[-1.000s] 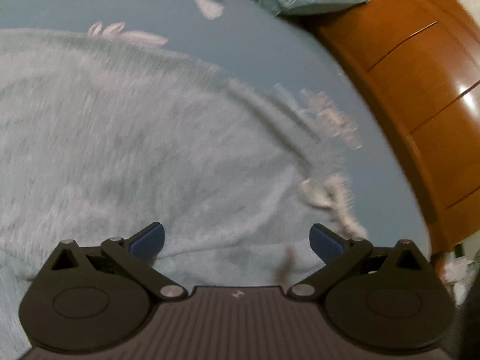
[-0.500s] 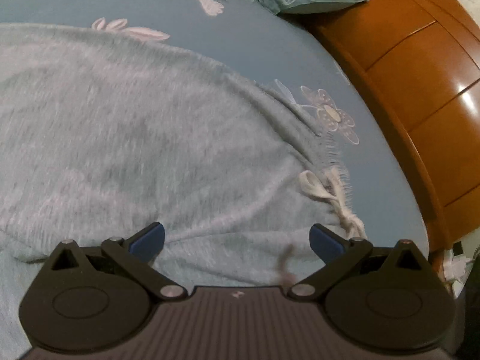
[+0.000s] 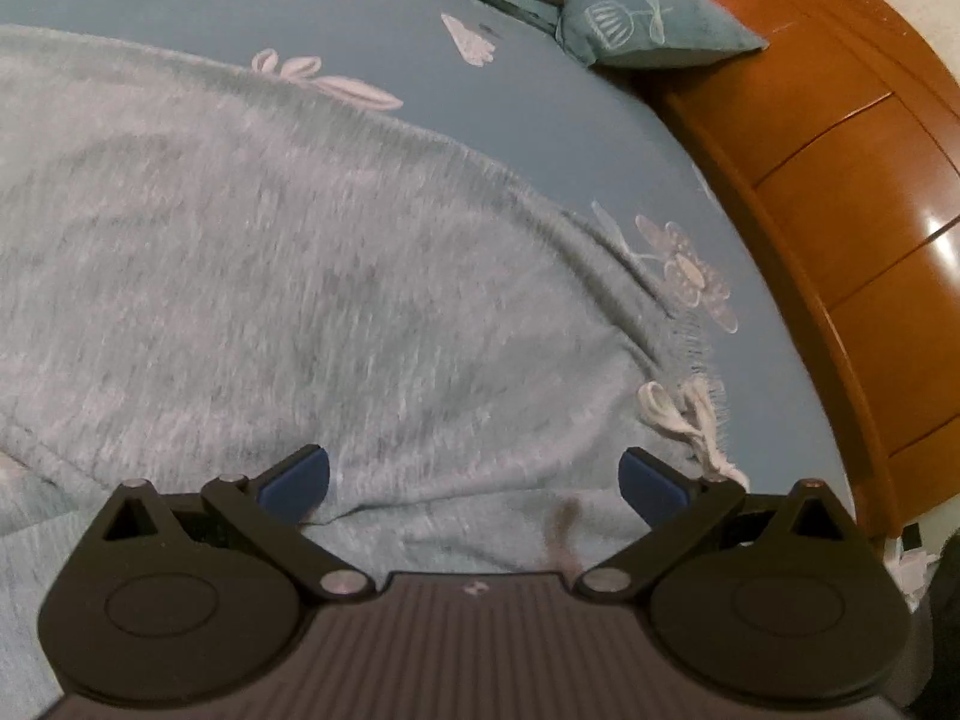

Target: Fold clothes

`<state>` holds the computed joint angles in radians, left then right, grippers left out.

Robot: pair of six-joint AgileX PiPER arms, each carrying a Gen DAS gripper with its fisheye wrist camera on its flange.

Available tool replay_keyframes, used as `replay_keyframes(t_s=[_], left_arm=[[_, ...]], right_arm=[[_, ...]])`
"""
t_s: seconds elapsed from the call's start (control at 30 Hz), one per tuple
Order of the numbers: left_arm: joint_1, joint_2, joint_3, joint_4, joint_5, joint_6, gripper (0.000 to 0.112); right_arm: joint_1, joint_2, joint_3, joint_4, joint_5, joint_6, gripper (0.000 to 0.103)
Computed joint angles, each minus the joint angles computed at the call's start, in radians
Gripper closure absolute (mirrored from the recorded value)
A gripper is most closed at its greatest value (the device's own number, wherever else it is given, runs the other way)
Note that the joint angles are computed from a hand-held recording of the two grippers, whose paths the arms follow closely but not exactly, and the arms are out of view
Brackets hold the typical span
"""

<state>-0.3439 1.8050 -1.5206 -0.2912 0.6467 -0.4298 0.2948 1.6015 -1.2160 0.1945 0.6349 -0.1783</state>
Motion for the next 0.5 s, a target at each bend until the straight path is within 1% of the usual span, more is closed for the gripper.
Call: replay_keyframes(t_s=[0.03,0.1,0.13,0.2,0.27,0.3,0.37,0.4,0.47,0.5], left_arm=[[0.002,-0.006,-0.010,-0.002,0.005,-0.002,0.010],[0.006,-0.032,-0.001,-0.027,-0.024,0.025,0.010],[0.008,-0.038,-0.005,-0.019,-0.023,0.021,0.010],[0.013,-0.045,-0.011,0.000,-0.018,0.008,0.010],[0.029,-0.043,0.003,-0.022,-0.016,0.016,0.010],[0.036,-0.041,0.011,-0.035,-0.014,0.018,0.010],[0.047,-0.022,0.018,-0.039,-0.018,0.010,0.010],[0.054,-0.018,0.031,-0.044,-0.017,0.007,0.010],[0.069,-0.032,0.075,-0.093,-0.047,0.040,0.010],[0.074,-0.039,0.092,-0.117,-0.063,0.063,0.010]], right_arm=[[-0.016,-0.004,0.001,0.040,0.000,-0.034,0.000],[-0.058,-0.005,0.001,0.145,-0.012,-0.114,0.000],[-0.077,-0.011,0.008,0.205,-0.023,-0.154,0.000],[-0.108,-0.018,0.020,0.346,-0.042,-0.259,0.000],[-0.131,-0.018,0.031,0.500,-0.051,-0.382,0.000],[-0.136,-0.011,0.027,0.561,-0.044,-0.433,0.000],[-0.150,0.019,0.019,0.745,0.000,-0.605,0.000],[-0.151,0.039,0.005,0.790,0.028,-0.647,0.000],[-0.147,0.087,-0.033,0.819,0.078,-0.671,0.000],[-0.148,0.104,-0.044,0.803,0.093,-0.654,0.000]])
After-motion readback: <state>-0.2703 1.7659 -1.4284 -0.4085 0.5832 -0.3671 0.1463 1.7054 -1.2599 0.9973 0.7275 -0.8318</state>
